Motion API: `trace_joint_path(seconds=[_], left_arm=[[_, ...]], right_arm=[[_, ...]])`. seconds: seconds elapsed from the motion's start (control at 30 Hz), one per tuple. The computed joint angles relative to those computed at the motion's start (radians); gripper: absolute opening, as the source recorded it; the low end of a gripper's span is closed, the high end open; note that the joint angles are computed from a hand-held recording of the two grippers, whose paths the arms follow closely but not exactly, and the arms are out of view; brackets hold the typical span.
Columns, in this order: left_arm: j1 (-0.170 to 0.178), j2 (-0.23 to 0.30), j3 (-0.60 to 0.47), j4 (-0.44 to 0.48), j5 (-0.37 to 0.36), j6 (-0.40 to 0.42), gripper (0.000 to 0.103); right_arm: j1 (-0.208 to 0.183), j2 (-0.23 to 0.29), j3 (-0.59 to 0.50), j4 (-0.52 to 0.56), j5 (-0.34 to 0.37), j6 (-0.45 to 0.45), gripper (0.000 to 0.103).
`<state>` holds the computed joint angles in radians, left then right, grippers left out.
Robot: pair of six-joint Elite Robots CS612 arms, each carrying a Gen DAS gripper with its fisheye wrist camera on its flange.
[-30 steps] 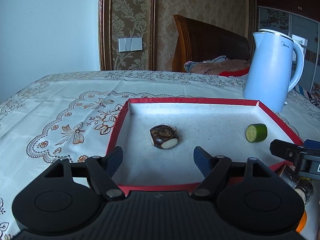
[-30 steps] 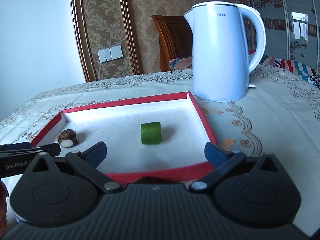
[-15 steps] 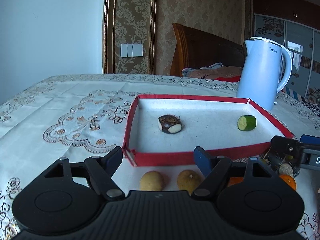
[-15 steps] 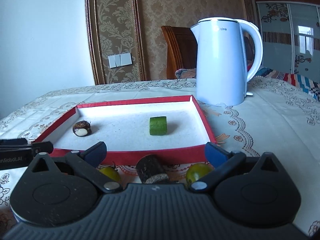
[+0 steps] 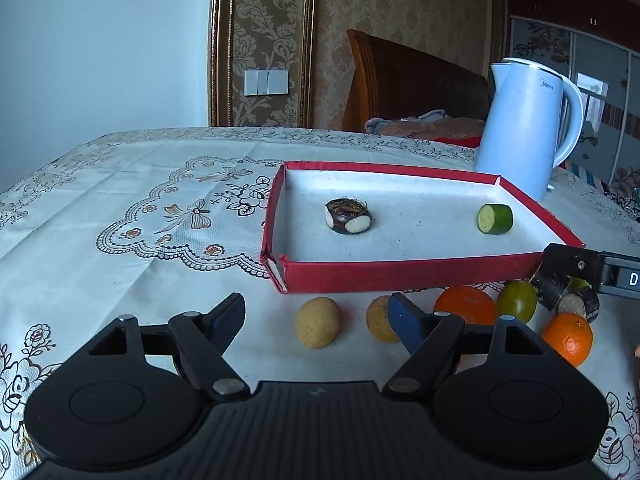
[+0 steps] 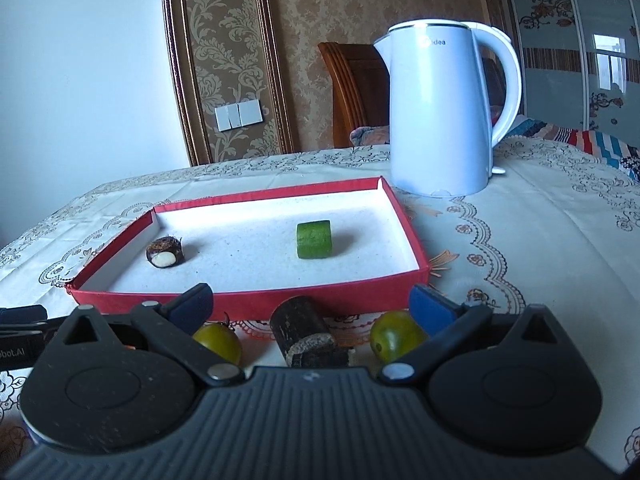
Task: Organize fruits
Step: 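Withdraw both open grippers from the tray back toward the remaining fruits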
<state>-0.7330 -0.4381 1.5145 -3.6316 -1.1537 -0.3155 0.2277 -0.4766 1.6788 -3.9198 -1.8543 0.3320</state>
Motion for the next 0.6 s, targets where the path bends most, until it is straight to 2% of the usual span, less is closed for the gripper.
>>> trace_joint_path(seconds=[0.23,0.4,0.6], left_arm=[[0.011,-0.012,-0.004,0.098,0.003,-0.072,0.078],[0.014,-0.012,-0.023,0.156,-0.011,-0.052,0.078],[0.018,-0.008,-0.035,0.175,-0.002,-0.039,0.078]], right_arm=[[-0.001,-0.002,0.0,0.012,0.002,0.007,0.103],[-0.003,-0.001,0.0,0.009,0.004,0.01,0.103],[-0.003,-0.001,0.001,0.009,0.007,0.008,0.103]])
